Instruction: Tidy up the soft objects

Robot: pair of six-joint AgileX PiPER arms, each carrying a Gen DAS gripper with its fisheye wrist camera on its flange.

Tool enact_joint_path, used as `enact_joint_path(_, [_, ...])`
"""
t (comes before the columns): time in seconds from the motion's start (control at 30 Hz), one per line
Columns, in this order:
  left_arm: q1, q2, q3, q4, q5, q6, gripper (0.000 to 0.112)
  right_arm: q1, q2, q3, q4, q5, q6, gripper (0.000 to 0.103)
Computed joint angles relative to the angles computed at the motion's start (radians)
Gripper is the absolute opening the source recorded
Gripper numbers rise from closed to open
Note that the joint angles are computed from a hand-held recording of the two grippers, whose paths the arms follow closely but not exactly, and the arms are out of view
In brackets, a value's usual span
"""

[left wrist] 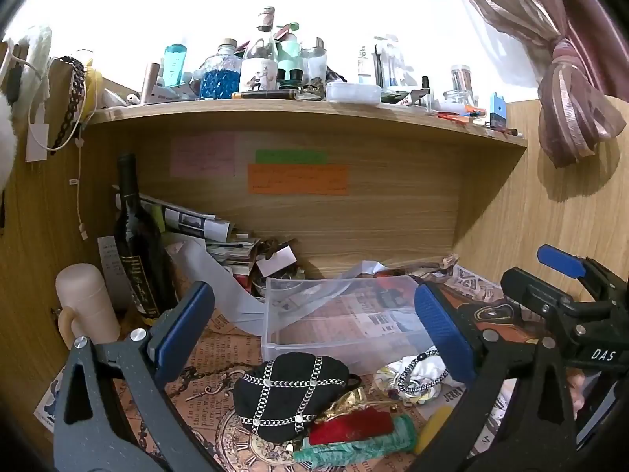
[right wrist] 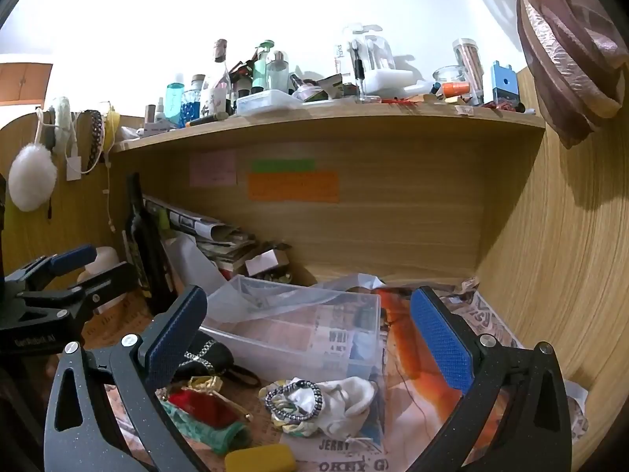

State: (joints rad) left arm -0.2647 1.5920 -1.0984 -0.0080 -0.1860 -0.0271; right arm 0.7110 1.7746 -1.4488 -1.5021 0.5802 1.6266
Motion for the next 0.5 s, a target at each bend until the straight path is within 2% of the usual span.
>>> enact_joint_path(0.17, [-0.007,0.0,0.005,-0.039,-0.007,0.036,0.103,-0.003,-0.007,0.006,0.003,-0.009,-0.001,0.103])
enact_joint_path(0.3, [0.001,-0.001,0.004,0.031,-0.005,-0.029,0.103,0.001,-0.004,-0.006,0.025,-0.006,-0.026,0.103])
enact_joint_path(0.5, [0.001,-0.001,0.005,0.029,-0.007,-0.028,0.103,0.004,0.002,-0.013,0.031,-0.004,-0.03,0.103])
